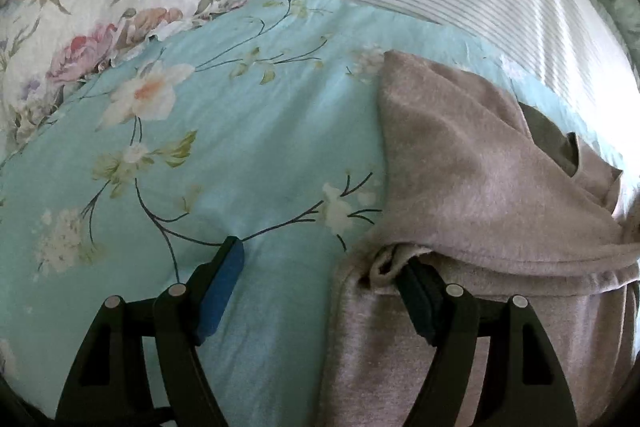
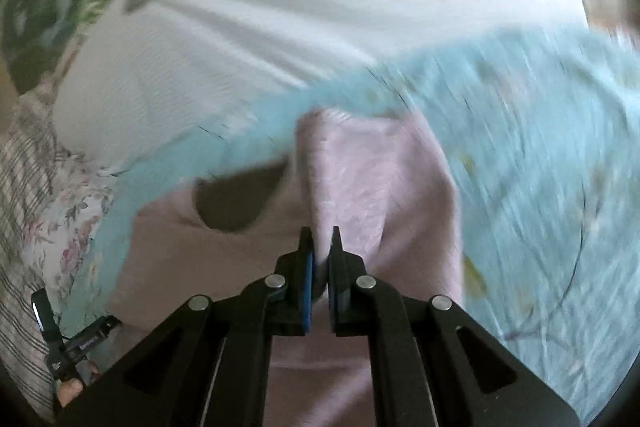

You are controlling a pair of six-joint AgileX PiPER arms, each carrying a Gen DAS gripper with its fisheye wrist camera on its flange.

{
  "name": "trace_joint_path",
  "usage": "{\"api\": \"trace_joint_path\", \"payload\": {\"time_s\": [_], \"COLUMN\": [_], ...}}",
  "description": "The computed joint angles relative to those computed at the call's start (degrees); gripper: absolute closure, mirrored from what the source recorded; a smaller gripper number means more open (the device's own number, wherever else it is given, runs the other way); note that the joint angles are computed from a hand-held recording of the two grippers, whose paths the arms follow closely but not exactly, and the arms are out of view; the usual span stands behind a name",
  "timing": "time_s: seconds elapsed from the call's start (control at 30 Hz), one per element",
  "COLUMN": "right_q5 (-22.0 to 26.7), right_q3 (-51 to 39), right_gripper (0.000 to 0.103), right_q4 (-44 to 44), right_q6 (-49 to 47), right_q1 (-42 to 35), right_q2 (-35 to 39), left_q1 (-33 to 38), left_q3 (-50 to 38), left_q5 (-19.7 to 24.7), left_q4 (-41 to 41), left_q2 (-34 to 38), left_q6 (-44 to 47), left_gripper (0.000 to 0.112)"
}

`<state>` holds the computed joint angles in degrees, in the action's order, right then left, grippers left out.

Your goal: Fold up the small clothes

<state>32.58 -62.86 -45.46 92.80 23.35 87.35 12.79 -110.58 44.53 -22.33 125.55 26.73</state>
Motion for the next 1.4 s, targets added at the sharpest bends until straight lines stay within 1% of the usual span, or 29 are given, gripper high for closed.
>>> {"api": "trace_joint_path", "payload": {"time_s": [0.1,0.13,0.17,0.23,0.3,0.33,0.37,0.43,0.5,0.53,0.57,0.6,0.67,0.7,0.77,0.8,0.9,0.93,0.97,1.0,1.07,1.1,1.13,1.17,1.23,1.3,1.33,1.37,1.4], "right_q5": [-6.2,-7.4,-7.6,-7.2,-6.1,-5.3,-5.8,-7.2,-3.8,-1.6,-1.6,0.4,4.0,4.2,7.9,10.6,17.4,17.5,16.0,12.2,2.0,-0.1,0.1,2.4,2.0,2.0,-1.2,-2.9,-2.2], "right_q3": [4.3,5.7,6.4,7.5,6.2,5.5,5.5,5.6,4.8,4.1,4.1,3.5,3.3,5.3,7.5,7.8,5.7,4.0,3.0,1.6,-1.0,-2.5,-4.2,-6.5,-7.5,-7.1,-4.5,-2.4,-1.2], "right_gripper": [0.094,0.087,0.073,0.058,0.061,0.085,0.098,0.098,0.098,0.098,0.097,0.096,0.084,0.081,0.068,0.066,0.064,0.064,0.064,0.064,0.060,0.059,0.059,0.059,0.059,0.058,0.058,0.056,0.055], "right_q4": [5.1,4.4,2.4,-2.0,-0.3,1.0,0.0,-8.9,-13.5,-12.4,-9.0,-3.3,4.7,5.2,-0.6,-3.9,-9.4,-10.3,-9.5,-6.7,4.1,9.8,15.6,19.8,21.4,20.8,20.6,20.0,17.7], "right_q6": [0.2,2.6,5.7,11.7,8.6,6.5,6.5,11.2,11.5,10.0,7.7,3.3,-0.7,0.8,8.8,12.1,13.0,11.6,7.8,2.1,-9.4,-15.1,-20.8,-25.1,-27.1,-25.4,-24.1,-22.9,-20.3], "right_q1": [-3.1,-3.4,-3.7,-2.8,-2.8,-2.5,-2.4,-1.6,0.4,0.5,-0.7,-2.1,-3.7,-4.1,-1.5,0.6,5.0,5.6,5.4,3.8,-0.4,-1.8,-3.4,-4.6,-5.6,-4.5,-4.3,-4.0,-2.3], "right_q2": [-0.7,-1.3,-1.7,-3.0,-2.6,-2.6,-3.0,-4.7,-7.0,-6.8,-6.2,-4.6,-3.3,-4.7,-6.8,-7.8,-8.6,-7.7,-7.8,-7.3,-3.3,0.1,3.1,5.7,7.3,5.7,3.1,0.6,-1.9], "left_q1": [0.3,0.4,0.6,0.9,1.0,1.0,1.0,1.1,1.2,1.3,1.3,1.3,1.3,1.3,1.2,1.2,1.6,1.9,2.2,2.6,3.2,3.5,3.8,4.1,4.9,6.1,6.5,6.9,7.2], "left_q3": [1.5,2.5,3.0,4.8,5.4,5.5,5.5,5.6,5.9,5.8,5.7,5.7,5.7,5.7,5.6,5.7,6.5,6.6,6.5,6.3,5.4,4.7,4.1,3.4,-0.1,-4.0,-5.5,-5.4,-4.7], "left_q5": [-0.8,-1.4,-1.9,-3.0,-3.4,-3.5,-3.5,-3.5,-3.5,-3.4,-3.3,-3.2,-3.3,-3.2,-3.3,-3.3,-4.1,-4.1,-4.0,-3.7,-2.6,-1.8,-1.1,-0.1,3.6,8.4,10.5,11.7,12.0], "left_q4": [-1.1,-1.7,-2.2,-3.4,-3.8,-3.8,-3.8,-4.1,-4.4,-4.5,-4.6,-4.6,-4.6,-4.7,-4.6,-4.7,-5.6,-6.3,-7.0,-7.8,-8.9,-9.3,-9.8,-10.3,-10.8,-12.3,-12.3,-12.1,-12.2], "left_q2": [-0.7,-1.2,-1.5,-2.4,-2.7,-2.7,-2.7,-2.7,-2.9,-2.9,-2.8,-2.8,-2.8,-2.7,-2.7,-2.8,-3.3,-3.3,-3.3,-3.1,-2.6,-2.1,-1.8,-1.4,0.5,2.5,3.1,2.6,2.0], "left_q6": [0.5,1.0,1.3,2.1,2.2,2.1,2.1,2.2,2.2,2.1,2.1,2.0,2.0,1.9,1.6,1.3,1.0,1.1,1.1,1.1,1.0,0.8,0.8,0.7,-0.1,-0.9,-1.2,-1.0,-0.6], "left_gripper": [0.037,0.037,0.037,0.037,0.036,0.037,0.036,0.036,0.036,0.036,0.036,0.036,0.035,0.035,0.035,0.035,0.035,0.035,0.035,0.035,0.035,0.035,0.035,0.035,0.035,0.035,0.035,0.035,0.036]}}
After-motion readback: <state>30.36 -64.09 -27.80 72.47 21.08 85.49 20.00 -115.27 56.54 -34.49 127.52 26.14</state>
